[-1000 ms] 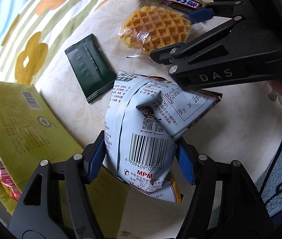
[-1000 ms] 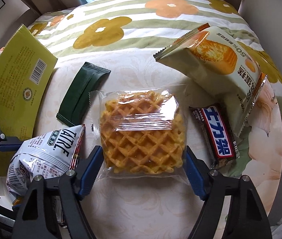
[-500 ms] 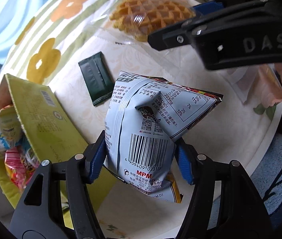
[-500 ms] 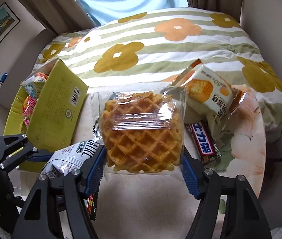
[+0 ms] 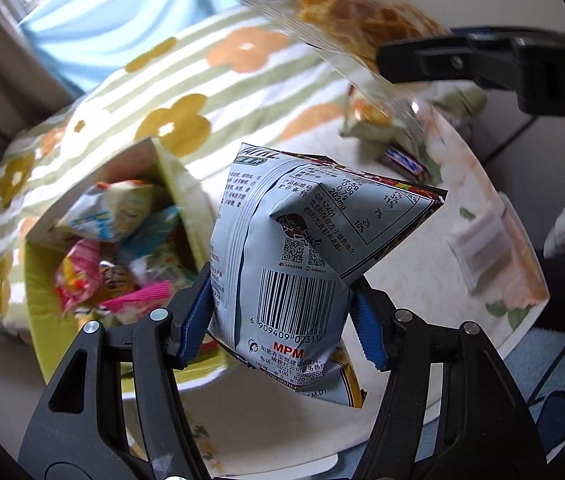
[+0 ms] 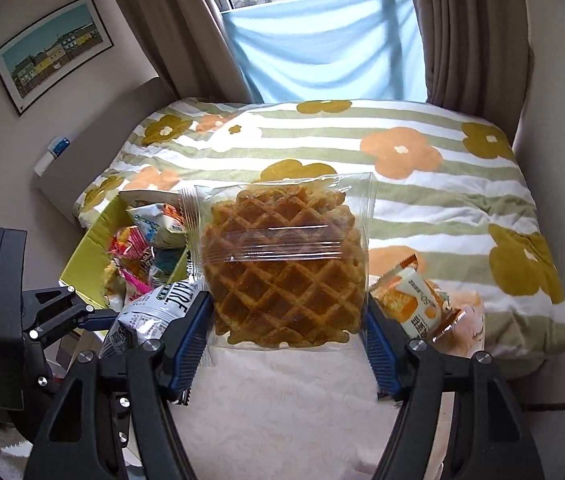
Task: Organize snacks
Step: 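Carry the chip bag and waffle pack over the box and open both tools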
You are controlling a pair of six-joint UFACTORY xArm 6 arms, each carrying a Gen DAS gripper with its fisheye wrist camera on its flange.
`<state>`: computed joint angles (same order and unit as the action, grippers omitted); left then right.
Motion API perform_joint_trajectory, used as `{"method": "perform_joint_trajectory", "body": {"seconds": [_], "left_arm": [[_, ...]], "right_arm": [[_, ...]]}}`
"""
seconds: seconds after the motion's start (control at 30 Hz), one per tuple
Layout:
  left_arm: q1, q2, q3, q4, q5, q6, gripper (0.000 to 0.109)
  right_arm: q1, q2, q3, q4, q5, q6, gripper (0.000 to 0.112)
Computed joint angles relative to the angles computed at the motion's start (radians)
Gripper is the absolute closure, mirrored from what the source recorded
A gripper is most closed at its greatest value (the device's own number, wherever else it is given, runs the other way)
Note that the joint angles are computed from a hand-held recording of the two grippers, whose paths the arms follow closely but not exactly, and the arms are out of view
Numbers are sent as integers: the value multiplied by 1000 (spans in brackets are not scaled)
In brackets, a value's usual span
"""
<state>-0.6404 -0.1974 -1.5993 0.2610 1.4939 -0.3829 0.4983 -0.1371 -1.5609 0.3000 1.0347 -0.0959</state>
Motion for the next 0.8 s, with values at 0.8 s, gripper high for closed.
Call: {"method": "perform_joint_trajectory", "body": {"seconds": [0.8], "left_arm": [[750,-351,397,-202,-162,417,49]], "right_arm": [[389,484,-533,-148,46,296,46]]}}
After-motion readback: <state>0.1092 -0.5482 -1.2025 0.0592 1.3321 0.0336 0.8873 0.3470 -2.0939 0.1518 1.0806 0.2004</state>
